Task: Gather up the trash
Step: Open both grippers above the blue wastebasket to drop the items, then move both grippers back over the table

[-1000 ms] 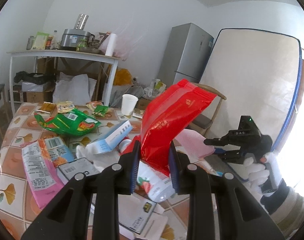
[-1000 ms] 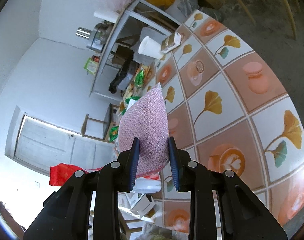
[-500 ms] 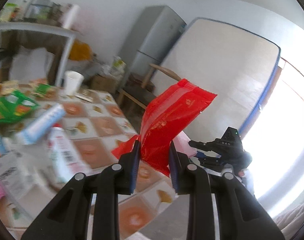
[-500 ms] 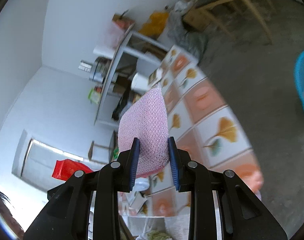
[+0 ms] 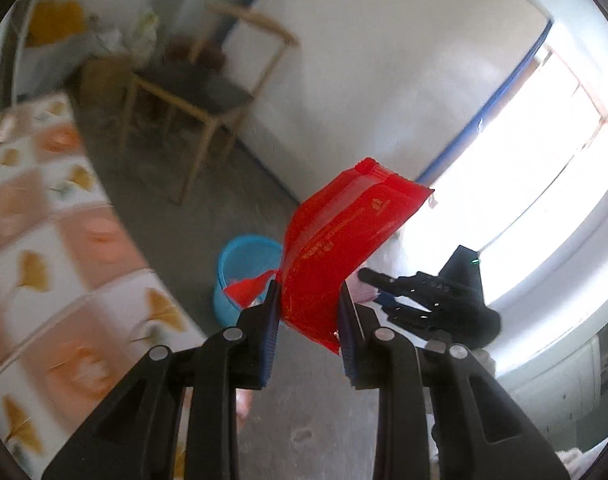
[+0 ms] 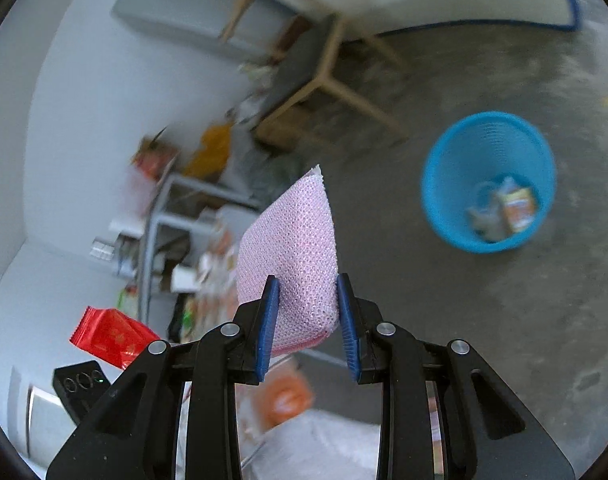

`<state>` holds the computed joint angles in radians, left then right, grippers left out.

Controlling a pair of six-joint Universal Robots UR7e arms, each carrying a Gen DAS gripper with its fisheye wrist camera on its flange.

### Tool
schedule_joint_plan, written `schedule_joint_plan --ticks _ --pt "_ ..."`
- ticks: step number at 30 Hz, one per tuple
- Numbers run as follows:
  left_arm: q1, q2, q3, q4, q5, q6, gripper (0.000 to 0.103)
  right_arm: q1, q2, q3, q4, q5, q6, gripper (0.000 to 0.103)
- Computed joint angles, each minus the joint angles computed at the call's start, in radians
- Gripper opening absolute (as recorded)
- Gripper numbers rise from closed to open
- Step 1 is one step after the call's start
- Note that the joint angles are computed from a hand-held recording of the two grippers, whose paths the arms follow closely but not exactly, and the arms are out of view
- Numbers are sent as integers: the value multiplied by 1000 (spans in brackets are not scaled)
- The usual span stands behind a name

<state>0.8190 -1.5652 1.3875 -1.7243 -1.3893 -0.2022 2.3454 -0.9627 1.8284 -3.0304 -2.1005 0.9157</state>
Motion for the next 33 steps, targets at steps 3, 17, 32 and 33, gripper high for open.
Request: schedule_joint_plan --ticks 3,17,32,33 --pt "16 90 -5 14 -30 3 27 -27 -34 60 -1 -50 56 27" --pt "27 427 -37 -101 94 41 63 -236 -39 109 -6 -111 143 57" --pt "23 312 -21 -165 15 43 65 -160 -104 219 52 -292 283 57" --pt "18 300 -19 -170 12 49 65 -149 -99 210 57 -302 269 57"
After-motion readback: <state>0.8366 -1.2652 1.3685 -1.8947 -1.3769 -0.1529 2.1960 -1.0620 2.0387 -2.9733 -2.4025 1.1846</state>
